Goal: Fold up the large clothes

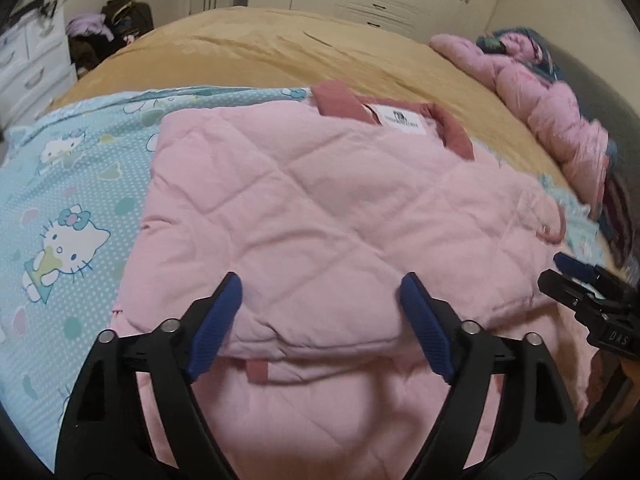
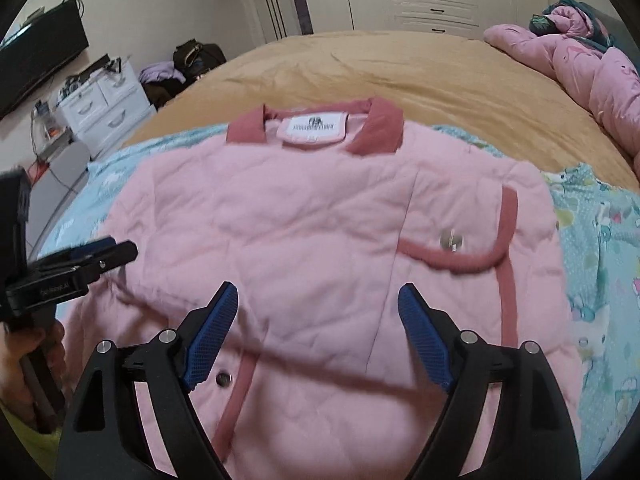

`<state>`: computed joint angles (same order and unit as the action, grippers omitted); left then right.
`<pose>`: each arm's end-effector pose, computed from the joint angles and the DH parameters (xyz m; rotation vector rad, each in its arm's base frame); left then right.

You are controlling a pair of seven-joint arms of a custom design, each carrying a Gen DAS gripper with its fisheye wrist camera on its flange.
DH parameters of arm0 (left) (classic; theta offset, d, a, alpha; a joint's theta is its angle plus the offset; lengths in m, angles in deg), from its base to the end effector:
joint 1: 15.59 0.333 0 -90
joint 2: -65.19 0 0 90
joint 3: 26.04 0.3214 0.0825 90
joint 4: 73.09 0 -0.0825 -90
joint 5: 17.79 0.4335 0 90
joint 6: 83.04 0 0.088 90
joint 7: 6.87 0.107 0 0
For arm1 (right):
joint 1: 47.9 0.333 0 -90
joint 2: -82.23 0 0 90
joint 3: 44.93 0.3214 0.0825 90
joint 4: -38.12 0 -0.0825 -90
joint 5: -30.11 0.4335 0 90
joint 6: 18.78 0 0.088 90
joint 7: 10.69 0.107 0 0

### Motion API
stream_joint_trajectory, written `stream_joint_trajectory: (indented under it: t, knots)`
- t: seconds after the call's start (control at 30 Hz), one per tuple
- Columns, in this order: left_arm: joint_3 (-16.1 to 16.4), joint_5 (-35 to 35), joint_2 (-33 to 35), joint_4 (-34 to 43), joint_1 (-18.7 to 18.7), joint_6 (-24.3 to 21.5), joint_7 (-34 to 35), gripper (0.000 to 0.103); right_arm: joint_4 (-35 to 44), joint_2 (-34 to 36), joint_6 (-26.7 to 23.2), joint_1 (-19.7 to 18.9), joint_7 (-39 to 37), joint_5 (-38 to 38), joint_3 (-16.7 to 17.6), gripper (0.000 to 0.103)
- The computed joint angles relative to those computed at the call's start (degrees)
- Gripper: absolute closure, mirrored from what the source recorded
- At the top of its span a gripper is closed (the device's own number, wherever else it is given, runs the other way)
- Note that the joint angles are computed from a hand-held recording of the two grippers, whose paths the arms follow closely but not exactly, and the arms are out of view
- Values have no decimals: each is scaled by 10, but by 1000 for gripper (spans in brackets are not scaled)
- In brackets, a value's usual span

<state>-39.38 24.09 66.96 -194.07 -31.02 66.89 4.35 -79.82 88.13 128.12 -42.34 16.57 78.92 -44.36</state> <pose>0.5415 -0.3136 0.4274 -2.1324 1.5393 -0.7110 0.6387 0.0569 0.4030 -2.1519 1.1837 -0.2371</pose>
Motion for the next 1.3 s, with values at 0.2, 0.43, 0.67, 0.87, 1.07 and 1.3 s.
stream_joint_trajectory:
  t: [0.2,0.43,0.67,0.87,1.07,1.3]
  knots:
    - [5,18,10,-6,2,25,-24,25,24,32,-15,-3,49,-32,-2,21]
    - [0,-11,-16,-11,1,19,-16,9,7,-3,-26,-25,-8,94,1,4]
    - [-13,-12,-46,-12,-3,-13,-11,9,-23,-53,-55,-33,-50,162,-21,4]
    - [-22,8,-76,-20,-5,-15,-29,9,-51,-97,-83,-39,-83,198,-45,4]
    - [-38,31,-107,-28,-11,-37,-50,9,-81,-145,-105,-43,-110,207,-66,4]
    - [-59,69,-138,-43,-23,-59,-86,9,-105,-182,-123,-43,-131,217,-84,4]
